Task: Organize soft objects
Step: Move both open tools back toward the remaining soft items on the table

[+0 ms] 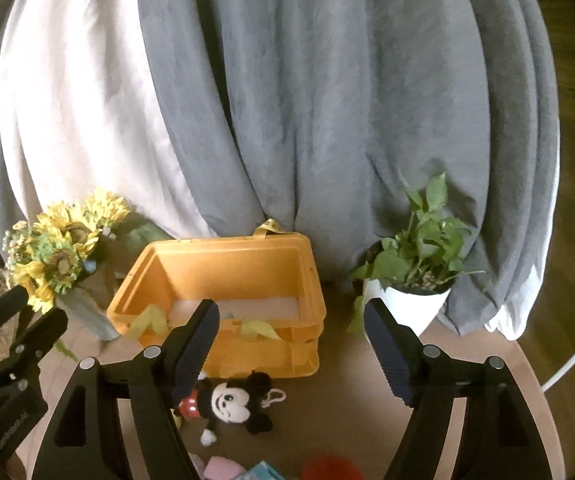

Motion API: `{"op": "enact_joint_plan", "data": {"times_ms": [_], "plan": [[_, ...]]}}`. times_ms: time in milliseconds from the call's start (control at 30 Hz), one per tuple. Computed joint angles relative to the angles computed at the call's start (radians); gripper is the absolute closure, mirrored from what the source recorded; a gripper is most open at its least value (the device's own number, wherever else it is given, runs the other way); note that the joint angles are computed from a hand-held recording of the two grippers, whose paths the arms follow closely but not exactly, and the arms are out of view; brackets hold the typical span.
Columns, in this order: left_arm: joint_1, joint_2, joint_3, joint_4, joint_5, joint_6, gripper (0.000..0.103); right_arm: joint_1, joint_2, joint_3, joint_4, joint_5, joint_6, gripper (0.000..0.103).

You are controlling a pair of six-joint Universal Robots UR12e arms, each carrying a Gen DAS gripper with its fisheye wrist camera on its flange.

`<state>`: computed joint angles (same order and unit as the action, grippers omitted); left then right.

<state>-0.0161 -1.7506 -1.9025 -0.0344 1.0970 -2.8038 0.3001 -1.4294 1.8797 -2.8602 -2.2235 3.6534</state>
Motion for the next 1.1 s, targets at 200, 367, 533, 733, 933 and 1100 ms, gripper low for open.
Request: {"op": "enact_joint_plan", "data": {"times_ms": [200,367,533,733,933,1100], "plan": [[0.013,0.038,-0.052,0.010,0.003,-0.002,0.042,0.034,-0.020,0.030,-0.015,-0.062,0.007,0.027],[0.015,0.060,-0.088,0.023,0.017,-0.022,0.041,0.059,-0.033,0.058,-0.035,-0.112,0.016,0.027],[0.013,0.082,-0.123,0.035,0.038,-0.010,0.041,0.070,-0.050,0.088,-0.041,-0.133,0.056,0.024],[0.012,0.101,-0.162,0.033,0.053,0.013,0.041,0.079,-0.065,0.128,-0.050,-0.135,0.078,0.024],[0.009,0.109,-0.186,0.009,0.062,0.015,0.040,0.088,-0.070,0.162,-0.076,-0.130,0.107,0.024],[0.001,0.109,-0.197,0.002,0.086,0.022,0.041,0.092,-0.069,0.180,-0.089,-0.133,0.102,0.024]]}}
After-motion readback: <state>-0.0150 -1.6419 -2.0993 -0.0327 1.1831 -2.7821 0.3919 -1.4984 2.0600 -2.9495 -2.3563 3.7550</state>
